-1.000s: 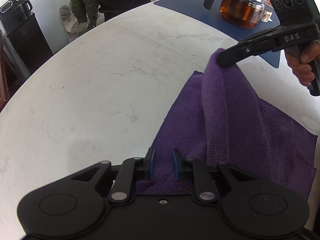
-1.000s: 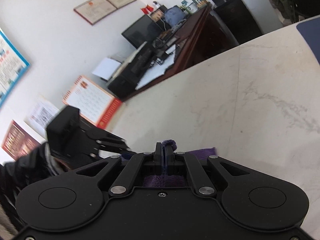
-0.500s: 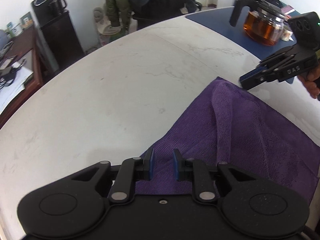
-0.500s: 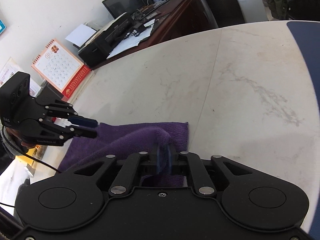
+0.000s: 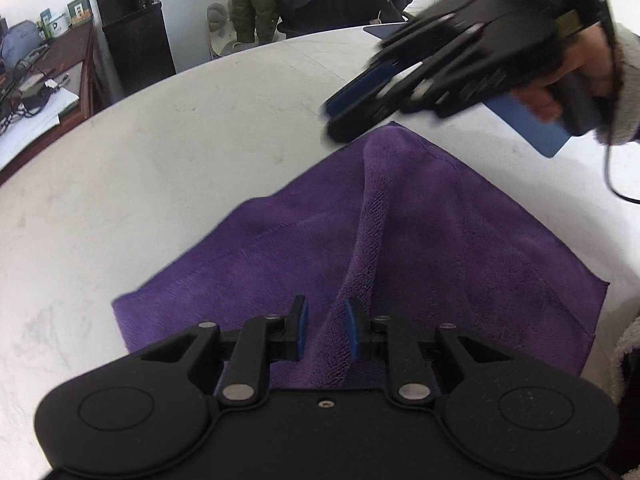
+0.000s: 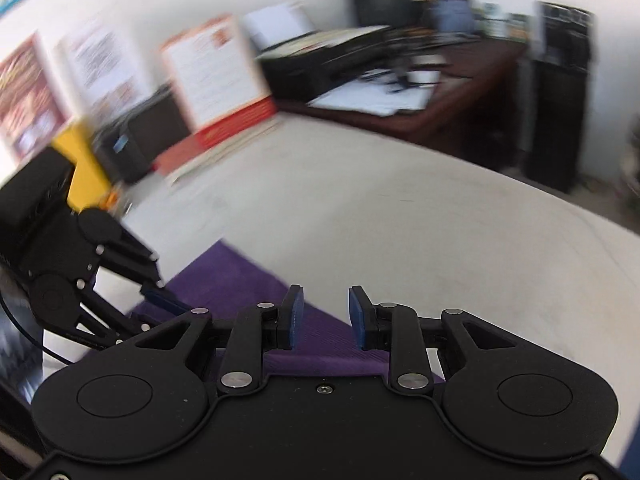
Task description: Fold towel
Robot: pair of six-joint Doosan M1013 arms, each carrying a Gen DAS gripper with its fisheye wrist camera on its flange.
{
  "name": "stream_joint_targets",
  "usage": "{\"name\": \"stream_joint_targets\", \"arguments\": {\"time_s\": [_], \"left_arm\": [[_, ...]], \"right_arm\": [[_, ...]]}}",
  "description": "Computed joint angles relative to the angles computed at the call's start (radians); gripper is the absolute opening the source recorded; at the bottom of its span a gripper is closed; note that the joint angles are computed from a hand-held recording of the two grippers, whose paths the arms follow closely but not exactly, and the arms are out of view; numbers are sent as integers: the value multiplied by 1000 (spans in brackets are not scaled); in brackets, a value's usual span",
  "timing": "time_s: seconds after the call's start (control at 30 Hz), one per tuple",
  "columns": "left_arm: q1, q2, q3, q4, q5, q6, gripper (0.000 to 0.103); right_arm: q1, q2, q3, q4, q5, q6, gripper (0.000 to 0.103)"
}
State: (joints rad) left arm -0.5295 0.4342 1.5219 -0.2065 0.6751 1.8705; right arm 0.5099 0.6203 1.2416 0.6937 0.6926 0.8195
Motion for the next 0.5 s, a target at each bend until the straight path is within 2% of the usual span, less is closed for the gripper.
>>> {"name": "stream_joint_targets", "arguments": {"time_s": [0.1,0.17,0.33,0.37,0.5], "left_arm": [[1,-5,11,-21,-4,-3,18],[-1,-9,19,-29,-3,2,19],[0,-24,39,-23,-30,-18,19],[1,-28,44,-13,-40,-34,19],[16,-43,66,66,-70,-149,20]], "right_arm": [[31,60,-98,-88,105,-28,21],[49,80,-129,-143,145,-46,20],[66,88,-135,-223,169,-63,20],[66,91,-142,-229,184,-61,12],[66,94,-147,-236,205,-79,6]]}}
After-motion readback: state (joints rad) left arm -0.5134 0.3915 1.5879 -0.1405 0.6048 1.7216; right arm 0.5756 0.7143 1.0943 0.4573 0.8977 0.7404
